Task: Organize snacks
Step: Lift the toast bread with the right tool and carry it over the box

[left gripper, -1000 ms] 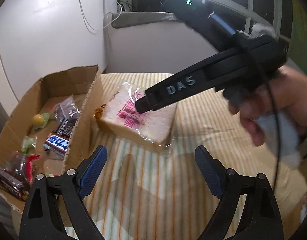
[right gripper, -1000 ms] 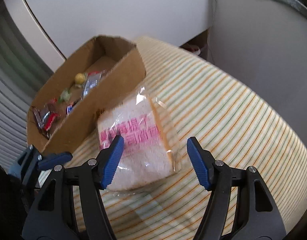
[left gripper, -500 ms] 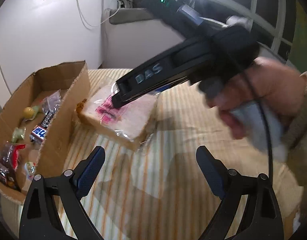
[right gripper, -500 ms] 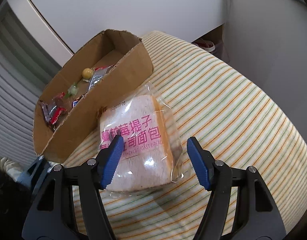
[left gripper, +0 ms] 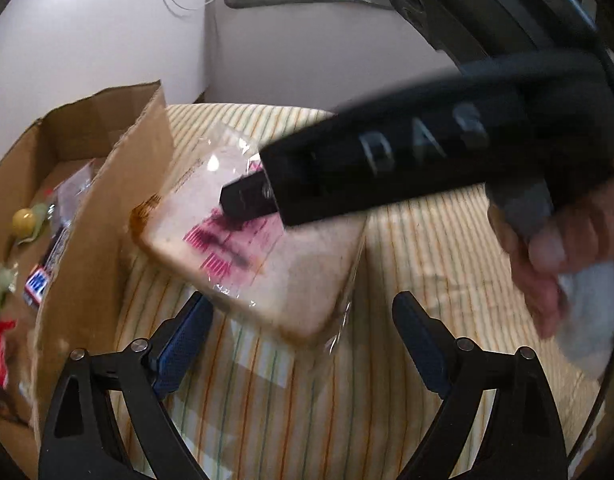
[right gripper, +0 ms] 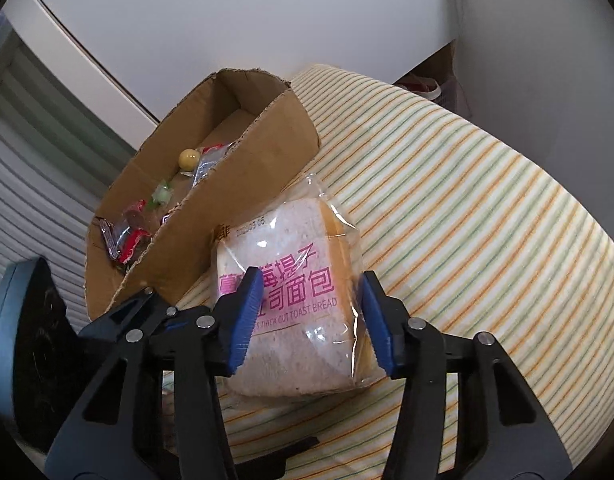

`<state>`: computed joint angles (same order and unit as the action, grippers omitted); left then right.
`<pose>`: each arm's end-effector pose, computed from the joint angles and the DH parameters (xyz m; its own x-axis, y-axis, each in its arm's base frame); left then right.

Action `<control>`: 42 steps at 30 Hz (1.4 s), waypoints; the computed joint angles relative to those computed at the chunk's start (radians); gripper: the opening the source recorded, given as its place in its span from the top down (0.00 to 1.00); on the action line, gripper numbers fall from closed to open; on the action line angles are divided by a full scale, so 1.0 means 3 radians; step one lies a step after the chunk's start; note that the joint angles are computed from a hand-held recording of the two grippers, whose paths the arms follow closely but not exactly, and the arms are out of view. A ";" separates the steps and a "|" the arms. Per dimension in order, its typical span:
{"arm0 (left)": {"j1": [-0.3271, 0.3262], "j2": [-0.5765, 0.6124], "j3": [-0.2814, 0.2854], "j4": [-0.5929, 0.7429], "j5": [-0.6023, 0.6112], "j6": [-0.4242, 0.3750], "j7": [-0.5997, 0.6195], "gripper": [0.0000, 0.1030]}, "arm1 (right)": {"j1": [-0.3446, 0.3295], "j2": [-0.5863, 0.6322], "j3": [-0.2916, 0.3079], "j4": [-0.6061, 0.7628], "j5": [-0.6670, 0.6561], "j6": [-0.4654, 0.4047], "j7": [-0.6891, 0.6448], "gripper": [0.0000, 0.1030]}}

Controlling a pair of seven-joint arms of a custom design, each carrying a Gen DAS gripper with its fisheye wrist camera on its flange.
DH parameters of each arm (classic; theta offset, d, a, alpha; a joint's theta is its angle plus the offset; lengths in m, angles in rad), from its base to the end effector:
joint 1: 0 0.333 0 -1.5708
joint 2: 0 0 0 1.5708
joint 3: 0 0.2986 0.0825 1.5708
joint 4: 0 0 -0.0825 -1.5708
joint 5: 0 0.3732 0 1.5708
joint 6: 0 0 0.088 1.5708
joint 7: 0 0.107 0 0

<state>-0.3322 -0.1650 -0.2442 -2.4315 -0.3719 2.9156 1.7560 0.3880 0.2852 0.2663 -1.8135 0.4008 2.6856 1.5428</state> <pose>0.4338 -0.2578 0.4283 -0.4589 -0.8785 0.1327 -0.7439 0.2982 -0.5980 0.5380 0.3782 0.4421 0.4057 -0.8253 -0.3928 -0.8544 -0.1898 -0.4838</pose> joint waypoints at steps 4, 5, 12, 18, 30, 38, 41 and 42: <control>-0.0082 -0.0006 0.0100 0.0004 -0.0331 0.0006 0.0339 0.12 | 0.0085 -0.0108 -0.0043 -0.0160 -0.0131 0.0117 0.0190 0.51; -0.0063 0.0000 0.0083 -0.0001 -0.0299 0.0028 0.0345 0.12 | 0.0100 -0.0124 -0.0049 -0.0193 -0.0159 0.0152 0.0232 0.51; -0.0258 -0.0114 0.0220 -0.0111 -0.0790 0.0116 0.0900 0.19 | 0.0184 -0.0503 -0.0053 -0.0812 -0.0155 0.0696 0.0609 0.51; -0.0441 -0.0333 0.0284 -0.0277 -0.1110 0.0173 0.1451 0.19 | 0.0388 -0.0904 -0.0204 -0.1440 -0.0857 0.1270 0.1717 0.51; -0.0918 -0.0897 0.0420 -0.0554 -0.1422 0.0267 0.1956 0.19 | -0.0130 -0.1744 0.0239 -0.1796 -0.3366 0.0981 0.4329 0.51; -0.1101 -0.1374 0.0520 -0.0725 -0.1356 0.0295 0.1927 0.19 | 0.0046 -0.2097 0.0315 -0.1665 -0.3619 0.0418 0.4505 0.51; -0.1141 -0.1508 0.0591 -0.0766 -0.1331 0.0311 0.1936 0.19 | 0.0096 -0.2096 0.0366 -0.1532 -0.3676 0.0263 0.4510 0.51; -0.1138 -0.1587 0.0605 -0.0797 -0.1313 0.0304 0.1928 0.19 | 0.0108 -0.2061 0.0400 -0.1445 -0.3713 0.0195 0.4516 0.51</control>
<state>-0.6734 -0.6410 -0.0626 -2.6705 -0.7659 3.0069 2.3342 0.4203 -0.3330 0.3863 -2.2471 -0.7130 2.7443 2.8977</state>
